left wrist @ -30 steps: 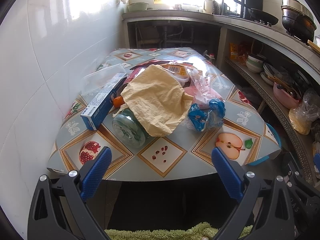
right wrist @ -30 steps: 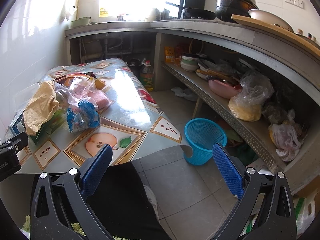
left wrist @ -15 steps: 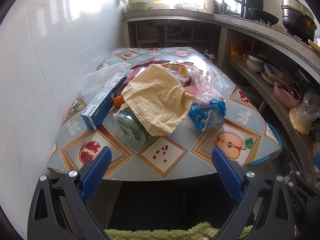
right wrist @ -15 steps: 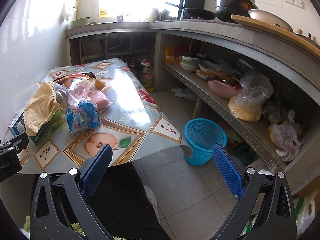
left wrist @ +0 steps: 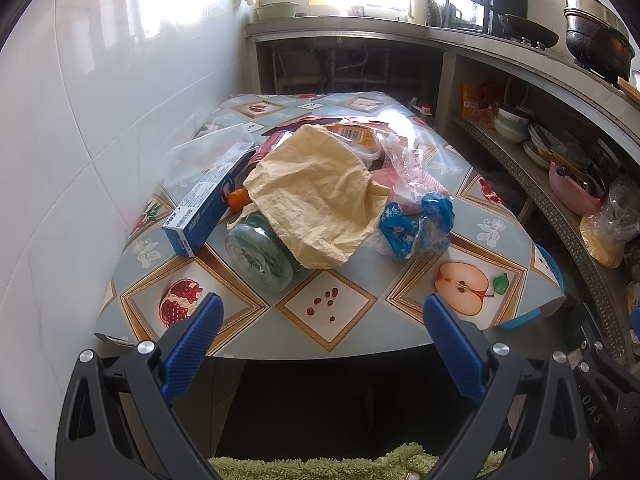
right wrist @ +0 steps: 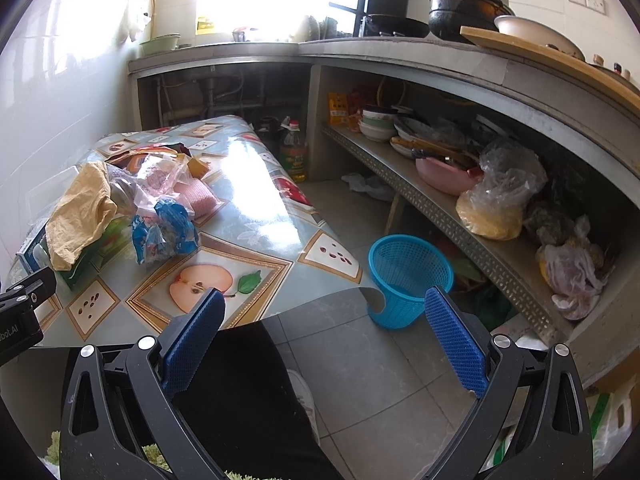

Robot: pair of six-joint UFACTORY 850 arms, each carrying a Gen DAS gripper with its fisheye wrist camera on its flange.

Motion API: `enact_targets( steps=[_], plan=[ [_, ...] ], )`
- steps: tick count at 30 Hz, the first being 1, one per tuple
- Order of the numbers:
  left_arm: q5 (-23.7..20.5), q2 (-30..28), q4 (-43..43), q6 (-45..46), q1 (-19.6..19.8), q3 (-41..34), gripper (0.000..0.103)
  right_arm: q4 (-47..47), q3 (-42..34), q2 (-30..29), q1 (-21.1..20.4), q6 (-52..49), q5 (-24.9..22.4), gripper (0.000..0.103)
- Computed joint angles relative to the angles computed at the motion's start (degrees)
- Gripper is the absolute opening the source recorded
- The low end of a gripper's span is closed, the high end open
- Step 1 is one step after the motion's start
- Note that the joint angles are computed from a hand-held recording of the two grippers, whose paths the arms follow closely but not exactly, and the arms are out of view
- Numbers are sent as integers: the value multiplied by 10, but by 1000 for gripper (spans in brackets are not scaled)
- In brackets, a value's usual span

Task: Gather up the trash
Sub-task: 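Approach the table with both tools open toward the trash pile, then grasp the beige cloth with the left tool while the right tool grasps the blue wrapper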

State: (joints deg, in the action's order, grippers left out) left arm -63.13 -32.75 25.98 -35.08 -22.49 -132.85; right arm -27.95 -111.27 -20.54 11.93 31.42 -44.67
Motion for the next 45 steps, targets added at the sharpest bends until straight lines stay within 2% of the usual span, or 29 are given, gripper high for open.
enact_targets(
  steps=[19,26,29,32,36,38,40,43,45],
  plan=[
    [-38,-29,-7,4,4,-38,98,33,1,-9,-6,-27,0,95],
    [-28,-28,-12,4,16,-28,98,45,-26,-31,-7,-52,-9,95],
    [-10,-23,-24,15,26,-19,98,66,-53,-49,-9,-79,-12,95],
    [27,-13,-48,41,42,-2,98,89,-91,-74,-12,-112,-18,95],
    [123,17,-80,81,65,44,98,141,-144,-106,-18,-170,-14,95],
    [186,31,-137,136,83,69,98,185,-171,-123,-24,-212,-14,95],
    [218,32,-186,181,97,69,98,228,-207,-146,-29,-250,-20,95],
    [221,8,-250,257,110,30,98,270,-239,-168,-31,-297,-15,95],
    [189,-28,-278,303,115,-32,98,312,-280,-194,-35,-335,-38,95]
  ],
)
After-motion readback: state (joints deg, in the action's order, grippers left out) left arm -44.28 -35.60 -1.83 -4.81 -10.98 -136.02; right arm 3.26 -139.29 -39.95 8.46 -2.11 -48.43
